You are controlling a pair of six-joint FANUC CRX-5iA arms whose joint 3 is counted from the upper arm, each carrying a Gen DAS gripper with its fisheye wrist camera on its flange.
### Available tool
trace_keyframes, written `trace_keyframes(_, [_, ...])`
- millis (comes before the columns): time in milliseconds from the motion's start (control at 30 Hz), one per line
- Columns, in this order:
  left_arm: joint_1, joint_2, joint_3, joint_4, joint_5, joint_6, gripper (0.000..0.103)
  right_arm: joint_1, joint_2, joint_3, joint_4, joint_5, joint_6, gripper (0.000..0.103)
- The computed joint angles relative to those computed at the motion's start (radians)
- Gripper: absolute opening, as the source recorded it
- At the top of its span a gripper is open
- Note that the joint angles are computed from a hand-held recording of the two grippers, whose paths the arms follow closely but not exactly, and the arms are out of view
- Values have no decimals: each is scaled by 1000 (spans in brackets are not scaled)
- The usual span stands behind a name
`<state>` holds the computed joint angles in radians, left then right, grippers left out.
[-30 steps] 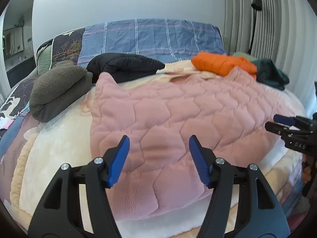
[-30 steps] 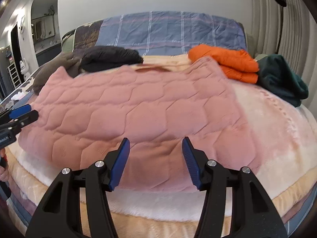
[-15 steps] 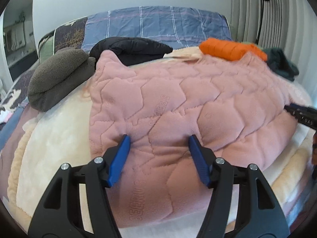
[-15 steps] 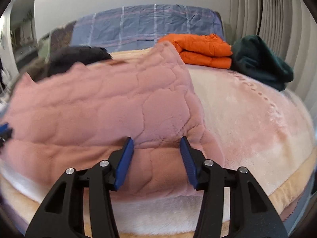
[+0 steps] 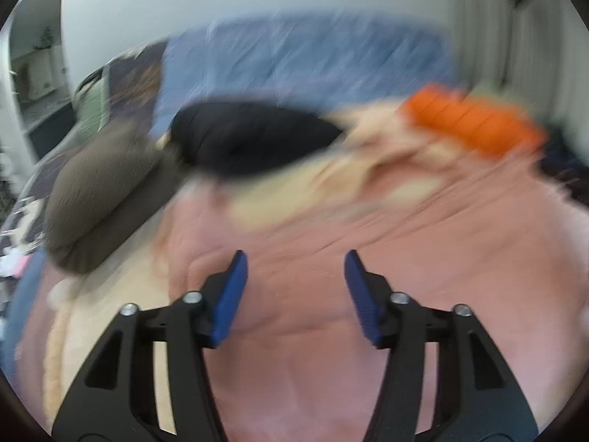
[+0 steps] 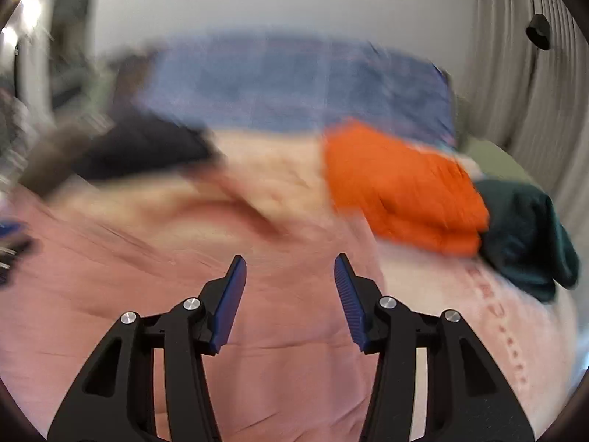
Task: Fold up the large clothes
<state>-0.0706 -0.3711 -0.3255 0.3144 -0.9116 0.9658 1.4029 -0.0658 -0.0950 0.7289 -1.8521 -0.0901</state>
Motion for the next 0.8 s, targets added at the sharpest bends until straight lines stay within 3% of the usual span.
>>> trace_keyframes(67, [49,24,-59,139,-1,-68,65,-38,-95,-131,-102,122,-138,52])
trace_keyframes(100, [75,18,-73,191,-16,-91,65,-28,-131,-160,-82,152,-181,52])
trace_keyframes(233, [108,2,-121,278,-12,-147,65,-29,-132,-180,-74,161,-189,52])
trace_keyframes(433, [120,0,-133,319,-20,-167,66,-38,-110,-170,-69,159,-178,52])
trace_keyframes(567, [130,-9,-136,351,-30,-178,66,-18,-65,-93,-66,75,-128,53])
trace_keyframes(700, [253,-27,-170,532,-157,-252,67,2,-14,-21,-57,-13,-71,55])
trace_keyframes(800, [354,-61,-194,579,-168,-291,80,43,36,45,-33,-87,-51,64])
